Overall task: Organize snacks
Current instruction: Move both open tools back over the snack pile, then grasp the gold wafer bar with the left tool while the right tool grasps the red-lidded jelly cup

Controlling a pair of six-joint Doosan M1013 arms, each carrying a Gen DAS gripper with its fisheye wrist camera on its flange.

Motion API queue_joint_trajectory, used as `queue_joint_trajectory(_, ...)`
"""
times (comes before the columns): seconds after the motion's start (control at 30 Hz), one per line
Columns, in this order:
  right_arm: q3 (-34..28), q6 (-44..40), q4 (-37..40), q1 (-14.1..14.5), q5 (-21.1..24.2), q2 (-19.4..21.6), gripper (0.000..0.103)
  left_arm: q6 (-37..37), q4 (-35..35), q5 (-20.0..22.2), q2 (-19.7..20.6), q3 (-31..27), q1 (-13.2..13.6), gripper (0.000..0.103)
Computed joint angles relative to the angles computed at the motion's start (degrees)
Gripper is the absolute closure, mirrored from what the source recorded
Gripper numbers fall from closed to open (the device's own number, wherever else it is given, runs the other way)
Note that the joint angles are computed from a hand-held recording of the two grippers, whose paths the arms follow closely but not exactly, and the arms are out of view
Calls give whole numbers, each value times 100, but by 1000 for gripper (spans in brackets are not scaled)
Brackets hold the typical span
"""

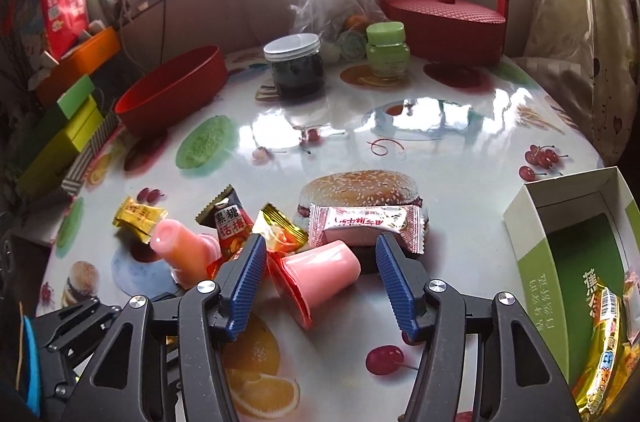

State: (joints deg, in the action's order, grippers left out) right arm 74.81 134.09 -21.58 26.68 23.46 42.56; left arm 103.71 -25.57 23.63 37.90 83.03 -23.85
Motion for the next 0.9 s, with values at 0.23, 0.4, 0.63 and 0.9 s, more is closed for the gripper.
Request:
queue_joint_trajectory(0.23, 151, 85, -118, 10, 139, -78, 45, -80, 72, 73, 18, -50, -3, 54)
queue_joint_trajectory(0.4, 365, 477, -464, 1, 238, -199, 45, 12, -16, 141, 36, -88, -7, 54)
queue_joint_trajectory(0.63, 709, 1580, -1127, -12, 158, -409, 45, 150, -136, 180, 56, -119, -32, 54)
queue_joint_trajectory(0.9, 415, 1629, -953, -13, -106, -247, 44, 112, -173, 149, 41, -84, -12, 54)
